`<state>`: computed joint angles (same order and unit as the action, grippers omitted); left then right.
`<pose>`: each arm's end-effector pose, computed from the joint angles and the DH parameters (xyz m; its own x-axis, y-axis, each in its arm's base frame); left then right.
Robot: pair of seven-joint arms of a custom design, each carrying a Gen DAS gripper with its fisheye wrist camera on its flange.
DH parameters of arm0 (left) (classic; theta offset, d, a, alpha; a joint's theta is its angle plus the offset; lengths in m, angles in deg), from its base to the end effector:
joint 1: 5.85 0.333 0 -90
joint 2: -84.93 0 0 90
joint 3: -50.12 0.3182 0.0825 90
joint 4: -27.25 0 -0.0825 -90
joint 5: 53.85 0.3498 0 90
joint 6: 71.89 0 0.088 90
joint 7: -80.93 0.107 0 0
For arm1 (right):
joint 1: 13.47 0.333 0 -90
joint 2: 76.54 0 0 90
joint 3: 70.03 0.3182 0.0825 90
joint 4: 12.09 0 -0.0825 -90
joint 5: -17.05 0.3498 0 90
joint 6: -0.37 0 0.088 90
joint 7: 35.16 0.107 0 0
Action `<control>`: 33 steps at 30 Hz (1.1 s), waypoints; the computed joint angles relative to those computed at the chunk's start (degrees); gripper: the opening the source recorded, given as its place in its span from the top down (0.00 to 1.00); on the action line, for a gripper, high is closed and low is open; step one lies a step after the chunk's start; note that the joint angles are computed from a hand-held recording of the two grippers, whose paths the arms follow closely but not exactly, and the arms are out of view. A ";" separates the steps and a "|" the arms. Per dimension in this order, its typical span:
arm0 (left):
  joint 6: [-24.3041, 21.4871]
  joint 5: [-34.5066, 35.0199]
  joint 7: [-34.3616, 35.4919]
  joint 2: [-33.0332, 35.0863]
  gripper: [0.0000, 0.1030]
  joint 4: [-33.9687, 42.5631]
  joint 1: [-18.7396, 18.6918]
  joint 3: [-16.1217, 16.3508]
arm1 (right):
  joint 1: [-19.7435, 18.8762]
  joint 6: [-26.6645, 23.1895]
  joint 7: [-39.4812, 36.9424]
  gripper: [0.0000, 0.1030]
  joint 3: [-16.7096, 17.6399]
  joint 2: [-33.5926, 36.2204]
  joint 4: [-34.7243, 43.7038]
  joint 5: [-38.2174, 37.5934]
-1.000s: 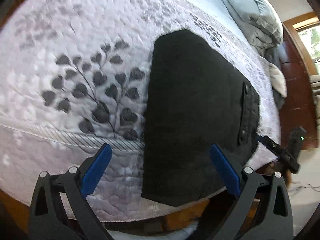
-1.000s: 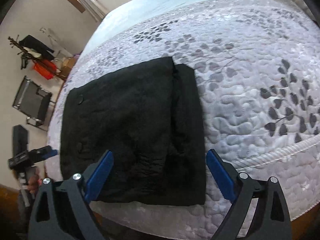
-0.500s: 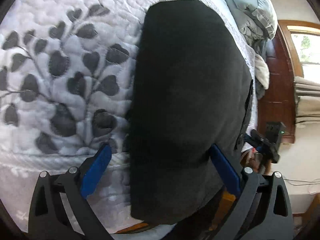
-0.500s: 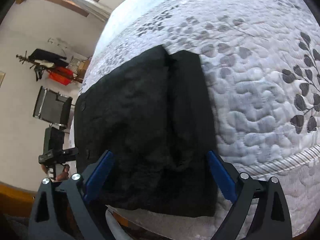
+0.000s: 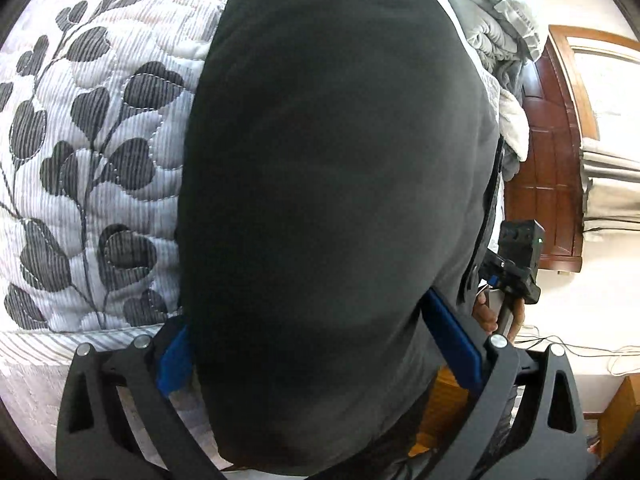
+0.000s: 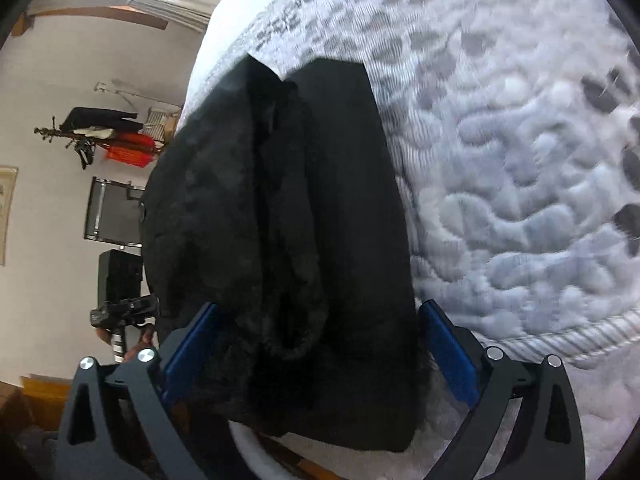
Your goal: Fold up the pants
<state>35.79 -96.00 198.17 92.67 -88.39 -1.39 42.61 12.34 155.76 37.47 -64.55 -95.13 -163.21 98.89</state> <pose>0.5252 -0.0767 0.4045 -0.1318 -0.7350 0.6651 -0.9770 0.2100 0.0385 0.3535 0.1738 0.3989 -0.2275 -0.6347 -0.7385 -0.9135 0.4018 -0.0639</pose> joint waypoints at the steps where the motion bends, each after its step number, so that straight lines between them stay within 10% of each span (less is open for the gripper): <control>1: 0.20 0.21 -0.10 -0.15 0.03 -0.01 -0.18 -0.13 | 0.11 -0.07 -0.74 0.03 -0.10 0.24 0.13 0.71; 10: 0.99 0.47 -0.28 -0.96 0.02 -0.79 -1.25 -0.47 | 0.51 0.27 -3.78 0.04 0.70 3.85 3.31 0.72; 18: 3.76 0.07 1.09 -3.17 0.09 -2.54 -2.92 -1.05 | 1.83 4.00 -5.06 0.49 1.91 -0.01 1.69 0.20; 26: 4.72 -3.54 3.16 -5.45 0.62 -2.37 -4.06 0.01 | 1.43 9.65 10.74 0.64 5.83 -2.54 2.81 -20.70; 33: 8.40 -5.66 2.85 -6.77 0.74 -2.62 -5.40 -0.25 | 1.94 9.78 18.30 0.65 4.50 -4.56 3.83 -32.63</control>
<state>44.19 -101.66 201.02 85.90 -91.00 -6.79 42.36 14.27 165.54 55.77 -60.05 -99.70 -159.37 66.26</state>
